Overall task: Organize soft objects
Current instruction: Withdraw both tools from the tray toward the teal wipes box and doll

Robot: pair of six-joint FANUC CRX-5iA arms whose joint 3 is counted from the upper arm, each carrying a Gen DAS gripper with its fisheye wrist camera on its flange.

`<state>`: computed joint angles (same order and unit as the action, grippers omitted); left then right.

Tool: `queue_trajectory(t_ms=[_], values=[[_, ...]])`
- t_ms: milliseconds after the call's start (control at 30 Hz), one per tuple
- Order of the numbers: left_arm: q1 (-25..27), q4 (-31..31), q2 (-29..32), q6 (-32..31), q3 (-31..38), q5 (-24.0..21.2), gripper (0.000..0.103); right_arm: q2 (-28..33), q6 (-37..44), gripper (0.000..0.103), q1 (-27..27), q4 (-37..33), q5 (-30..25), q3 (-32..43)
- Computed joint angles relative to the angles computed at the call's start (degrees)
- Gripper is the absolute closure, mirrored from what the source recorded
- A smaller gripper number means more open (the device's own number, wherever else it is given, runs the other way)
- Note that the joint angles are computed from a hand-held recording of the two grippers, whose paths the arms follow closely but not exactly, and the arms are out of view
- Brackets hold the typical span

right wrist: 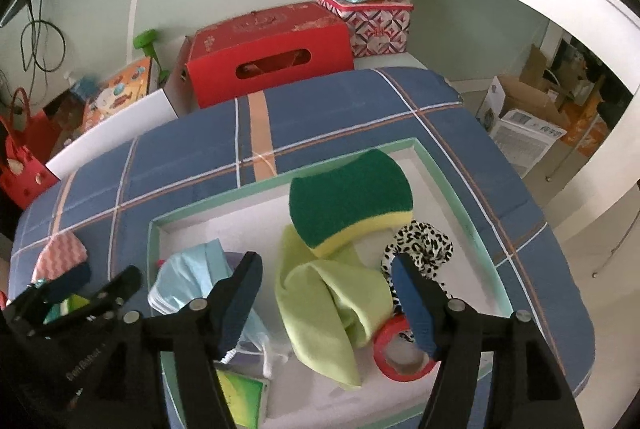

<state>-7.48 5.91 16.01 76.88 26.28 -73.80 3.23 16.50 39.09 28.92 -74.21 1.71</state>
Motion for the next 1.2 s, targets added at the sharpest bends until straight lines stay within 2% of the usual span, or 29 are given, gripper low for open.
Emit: queue_trajectory(t_ms=[133, 233, 267, 333, 567, 700, 800, 1033, 1200], values=[[0.38, -2.43, -0.07, 2.23, 0.22, 0.31, 0.014, 0.49, 1.00, 0.018, -0.33, -1.30, -0.88, 0.33], [1.04, -2.19, -0.30, 3.12, 0.00, 0.55, 0.013, 0.31, 0.78, 0.009, 0.02, -0.40, -0.68, -0.11], [1.19, -2.11, -0.32, 3.30, 0.03, 0.48, 0.012, 0.17, 0.51, 0.000, 0.18, 0.20, -0.49, -0.42], [1.59, -2.18, -0.62, 3.66, -0.06, 0.53, 0.008, 0.09, -0.03, 0.000, 0.62, 1.80, -0.40, -0.95], [3.65, -0.23, -3.11, 2.60, -2.30, 1.90, 0.008, 0.51, -0.27, 0.000, 1.93, 4.15, 0.62, -1.16], [5.76, 1.82, -5.39, 1.61, -5.05, 3.36, 0.008, 0.26, -3.03, 0.000, 3.67, 7.80, 0.74, -2.02], [7.09, 2.29, -7.10, 1.21, -6.92, 4.51, 0.008, -0.60, -3.60, 0.000, 5.01, 9.68, 3.04, -2.93], [11.54, 6.57, -12.63, -2.14, -13.79, 9.94, 0.008, 0.52, 0.24, 0.000, 7.63, 7.06, 5.66, -0.89], [16.65, 10.31, -14.49, -4.06, -16.78, 9.35, 0.008, 0.57, 2.05, 0.000, 8.96, 4.45, 10.68, -0.10]])
